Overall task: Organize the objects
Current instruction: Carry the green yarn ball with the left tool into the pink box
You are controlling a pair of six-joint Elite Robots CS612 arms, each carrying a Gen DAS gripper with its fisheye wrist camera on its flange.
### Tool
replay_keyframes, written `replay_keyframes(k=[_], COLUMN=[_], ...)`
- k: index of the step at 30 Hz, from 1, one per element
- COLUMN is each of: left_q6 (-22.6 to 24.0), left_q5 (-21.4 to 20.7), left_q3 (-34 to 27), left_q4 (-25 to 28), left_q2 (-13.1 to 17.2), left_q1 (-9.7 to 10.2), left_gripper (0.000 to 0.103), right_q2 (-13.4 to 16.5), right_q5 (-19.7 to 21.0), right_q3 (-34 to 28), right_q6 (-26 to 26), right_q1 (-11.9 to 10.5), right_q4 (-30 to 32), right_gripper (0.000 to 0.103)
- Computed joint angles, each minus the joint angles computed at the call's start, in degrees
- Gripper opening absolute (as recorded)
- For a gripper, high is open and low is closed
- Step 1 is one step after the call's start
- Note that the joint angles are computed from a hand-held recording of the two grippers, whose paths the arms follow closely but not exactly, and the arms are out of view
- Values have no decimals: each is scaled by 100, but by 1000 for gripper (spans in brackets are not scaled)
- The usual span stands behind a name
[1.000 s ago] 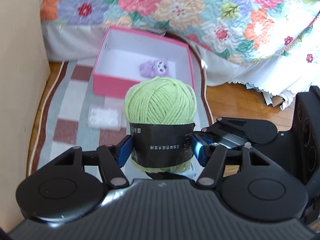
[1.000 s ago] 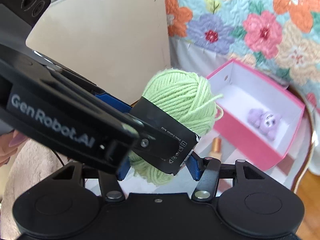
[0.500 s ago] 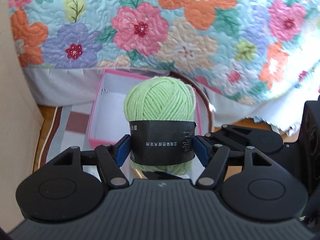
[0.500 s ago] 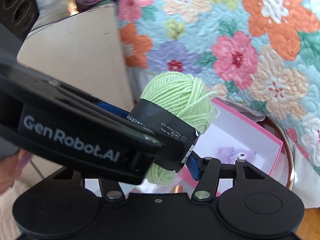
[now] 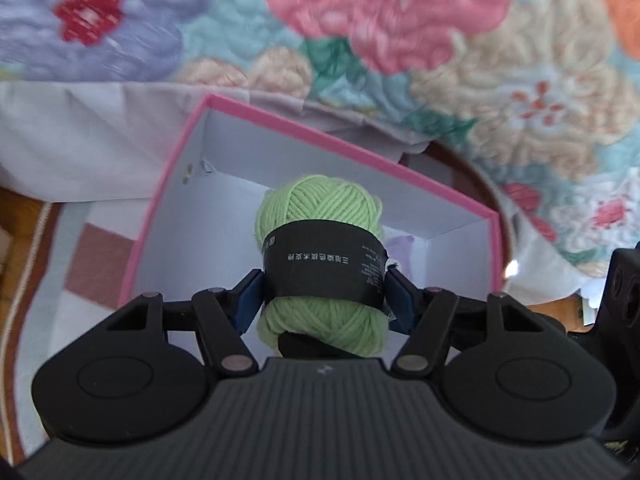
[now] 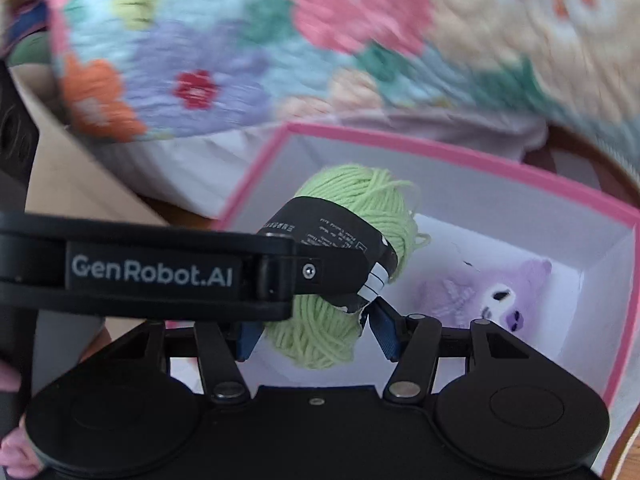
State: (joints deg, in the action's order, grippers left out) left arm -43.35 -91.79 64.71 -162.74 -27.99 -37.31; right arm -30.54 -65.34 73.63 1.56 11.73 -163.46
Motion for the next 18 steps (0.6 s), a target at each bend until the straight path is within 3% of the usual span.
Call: replay_keyframes(k=[7,12,15,18], left_q6=[-119,-162,-43,-19], left_q5=[-240,-185,-45,136], left_q3=[-560,-486,-486,-511], left_q4=[379,261,363,363], left_q2=[414,401,374,394], left_q1=[28,21,8,7], left_gripper=[64,62,62,48], right_q2=[256,302,351,344], right_q5=[-234,-653,-696,-481], right_q3=[-319,-362,-420,-401], right_q6=[34,-112,62,49], right_q1=[-28,12,14,-18], right_q4=[471,509,514,553], right_gripper=[61,59,60,63])
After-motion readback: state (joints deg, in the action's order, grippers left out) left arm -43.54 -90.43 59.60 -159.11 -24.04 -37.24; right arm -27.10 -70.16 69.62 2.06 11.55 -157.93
